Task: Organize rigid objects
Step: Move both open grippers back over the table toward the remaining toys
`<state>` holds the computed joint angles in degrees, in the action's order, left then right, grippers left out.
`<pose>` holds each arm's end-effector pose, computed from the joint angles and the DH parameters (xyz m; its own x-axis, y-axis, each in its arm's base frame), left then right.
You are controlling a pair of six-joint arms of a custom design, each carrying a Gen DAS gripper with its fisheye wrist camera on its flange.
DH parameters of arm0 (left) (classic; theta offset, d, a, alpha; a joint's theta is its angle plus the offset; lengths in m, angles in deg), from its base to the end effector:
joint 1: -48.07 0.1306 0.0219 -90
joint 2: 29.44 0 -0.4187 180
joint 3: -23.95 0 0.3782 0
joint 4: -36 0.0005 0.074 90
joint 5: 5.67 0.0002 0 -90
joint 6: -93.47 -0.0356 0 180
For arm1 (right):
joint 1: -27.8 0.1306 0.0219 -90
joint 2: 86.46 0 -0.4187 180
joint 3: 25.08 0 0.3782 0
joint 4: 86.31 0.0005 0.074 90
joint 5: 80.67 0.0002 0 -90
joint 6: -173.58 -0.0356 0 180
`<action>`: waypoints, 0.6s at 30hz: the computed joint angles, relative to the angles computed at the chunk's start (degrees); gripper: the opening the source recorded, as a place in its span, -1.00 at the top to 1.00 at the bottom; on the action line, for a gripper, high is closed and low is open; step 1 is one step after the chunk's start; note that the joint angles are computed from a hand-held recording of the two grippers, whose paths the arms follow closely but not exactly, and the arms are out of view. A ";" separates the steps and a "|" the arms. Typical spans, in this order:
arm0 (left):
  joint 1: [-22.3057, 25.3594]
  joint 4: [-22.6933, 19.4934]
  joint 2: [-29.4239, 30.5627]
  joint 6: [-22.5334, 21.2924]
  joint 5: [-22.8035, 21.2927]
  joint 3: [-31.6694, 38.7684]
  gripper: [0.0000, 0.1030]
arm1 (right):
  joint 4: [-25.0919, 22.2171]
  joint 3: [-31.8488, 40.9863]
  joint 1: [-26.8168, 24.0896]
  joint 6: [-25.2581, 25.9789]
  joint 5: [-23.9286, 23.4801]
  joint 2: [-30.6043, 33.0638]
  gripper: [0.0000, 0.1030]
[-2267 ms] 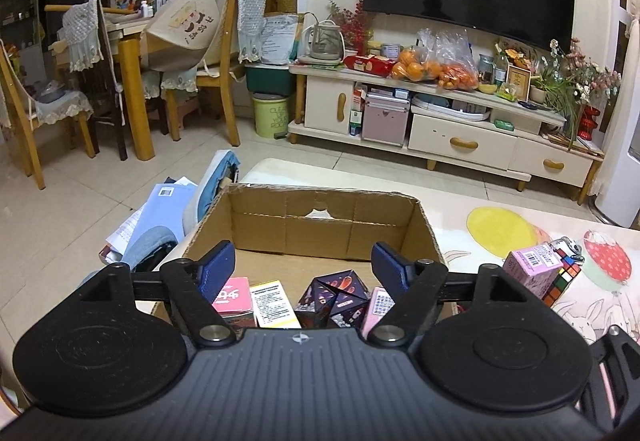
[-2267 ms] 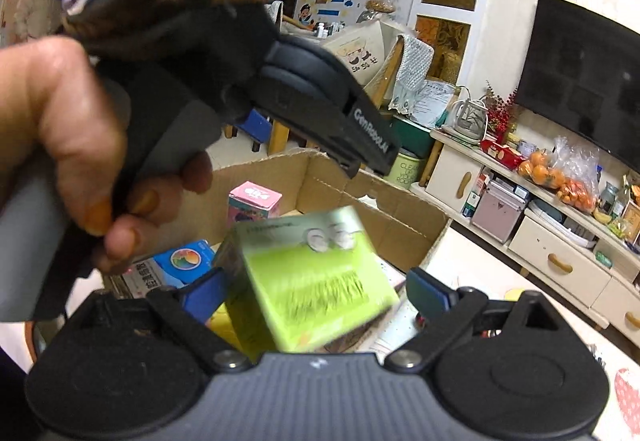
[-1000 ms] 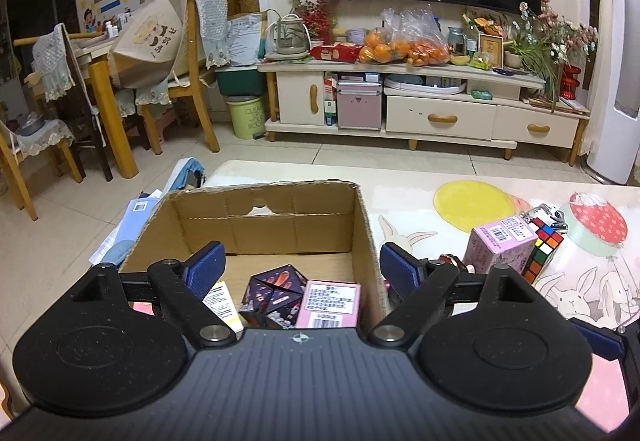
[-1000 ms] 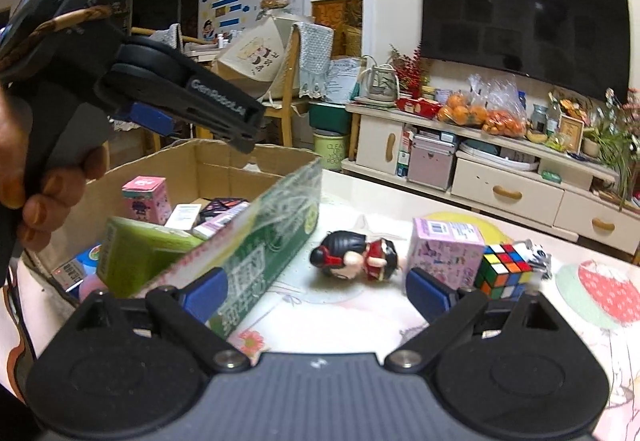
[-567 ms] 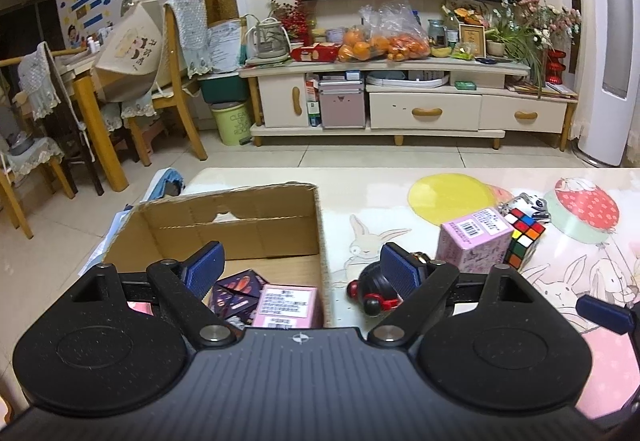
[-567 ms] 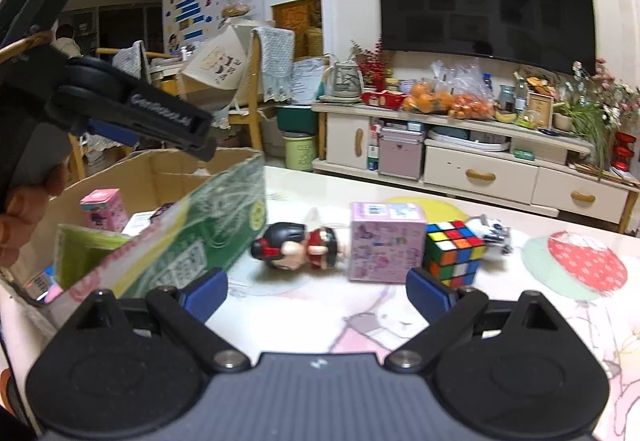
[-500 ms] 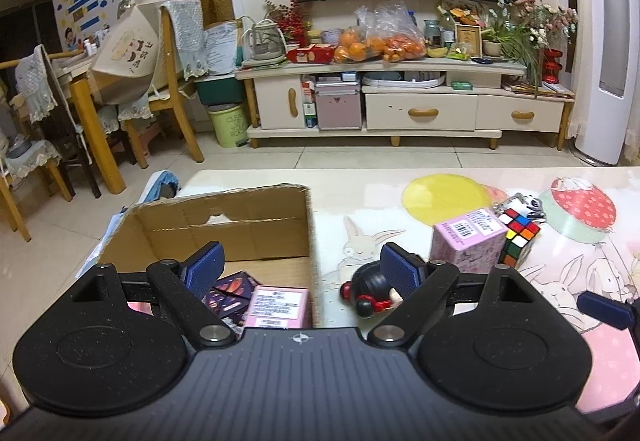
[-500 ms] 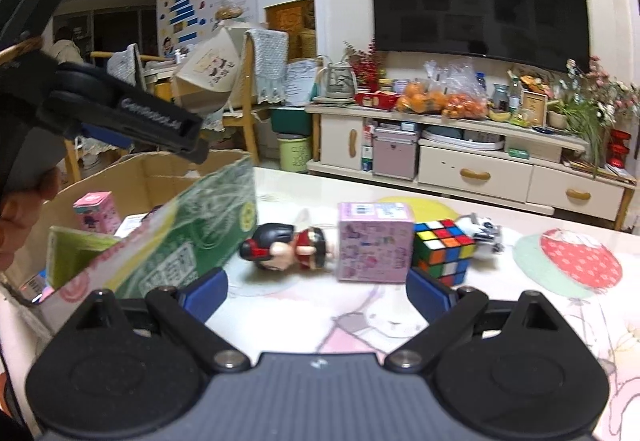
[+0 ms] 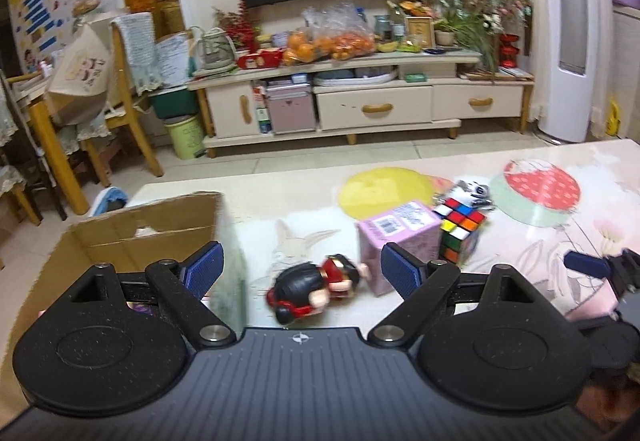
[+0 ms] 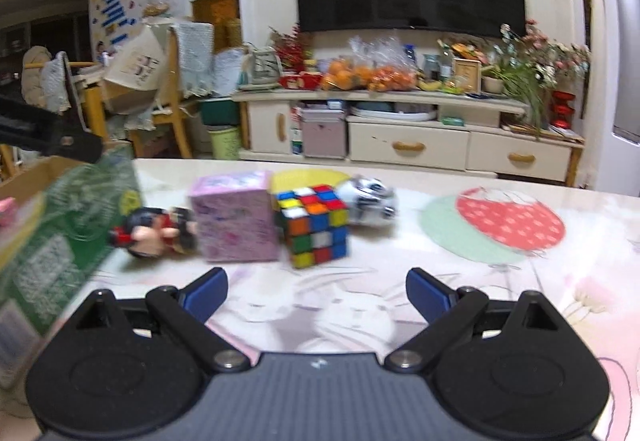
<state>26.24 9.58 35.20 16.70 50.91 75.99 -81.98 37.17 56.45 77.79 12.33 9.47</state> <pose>0.2783 -0.0909 0.3610 -0.5491 0.0142 -0.8357 -0.2183 0.9627 0.1598 0.4182 0.2258 0.2835 -0.4722 -0.1432 -0.8698 -0.3931 0.9174 0.0624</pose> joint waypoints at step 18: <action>-0.78 12.14 12.21 3.76 5.03 0.34 -1.00 | 1.72 8.32 -9.22 -6.92 -11.02 9.39 -0.80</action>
